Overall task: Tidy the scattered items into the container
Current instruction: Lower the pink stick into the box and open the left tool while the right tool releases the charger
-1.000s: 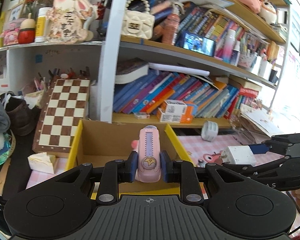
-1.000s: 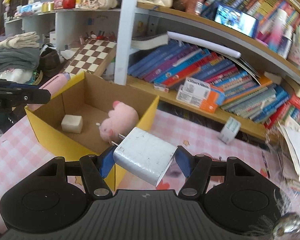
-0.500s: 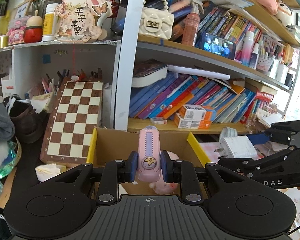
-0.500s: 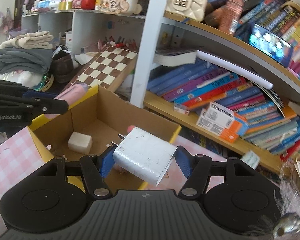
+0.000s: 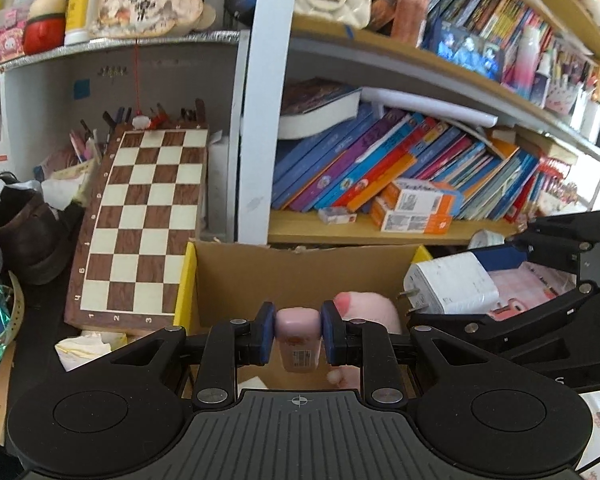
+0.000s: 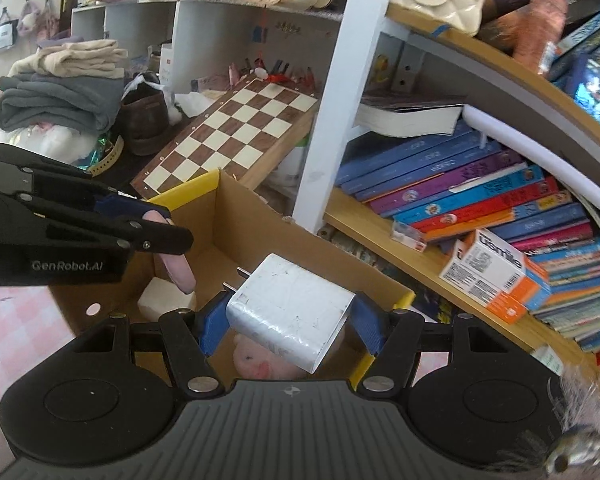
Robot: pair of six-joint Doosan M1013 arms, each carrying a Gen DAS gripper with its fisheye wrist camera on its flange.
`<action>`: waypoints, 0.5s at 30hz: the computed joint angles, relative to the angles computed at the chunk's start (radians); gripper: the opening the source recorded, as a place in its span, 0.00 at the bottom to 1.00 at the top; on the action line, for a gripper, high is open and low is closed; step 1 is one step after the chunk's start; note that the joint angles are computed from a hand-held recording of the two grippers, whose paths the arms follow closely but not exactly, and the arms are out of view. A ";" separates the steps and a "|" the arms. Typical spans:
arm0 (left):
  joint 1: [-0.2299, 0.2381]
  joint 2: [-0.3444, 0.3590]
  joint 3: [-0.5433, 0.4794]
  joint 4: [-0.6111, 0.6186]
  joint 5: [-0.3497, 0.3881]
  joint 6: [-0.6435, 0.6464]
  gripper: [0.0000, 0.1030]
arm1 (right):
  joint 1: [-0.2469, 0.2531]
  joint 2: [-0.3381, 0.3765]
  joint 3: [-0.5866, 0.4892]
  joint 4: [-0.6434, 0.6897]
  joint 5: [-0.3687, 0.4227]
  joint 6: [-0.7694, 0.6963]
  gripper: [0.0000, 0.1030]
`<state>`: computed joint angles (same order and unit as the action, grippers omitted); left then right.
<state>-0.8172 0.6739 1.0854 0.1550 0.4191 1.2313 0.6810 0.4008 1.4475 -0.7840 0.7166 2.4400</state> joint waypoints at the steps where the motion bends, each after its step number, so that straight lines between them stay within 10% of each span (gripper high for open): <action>1: 0.001 0.006 -0.009 0.002 0.010 -0.001 0.22 | -0.005 0.006 -0.007 0.016 -0.005 -0.021 0.61; 15: 0.020 0.104 -0.191 0.016 0.197 0.053 0.22 | -0.054 0.110 -0.120 0.266 -0.036 -0.438 0.61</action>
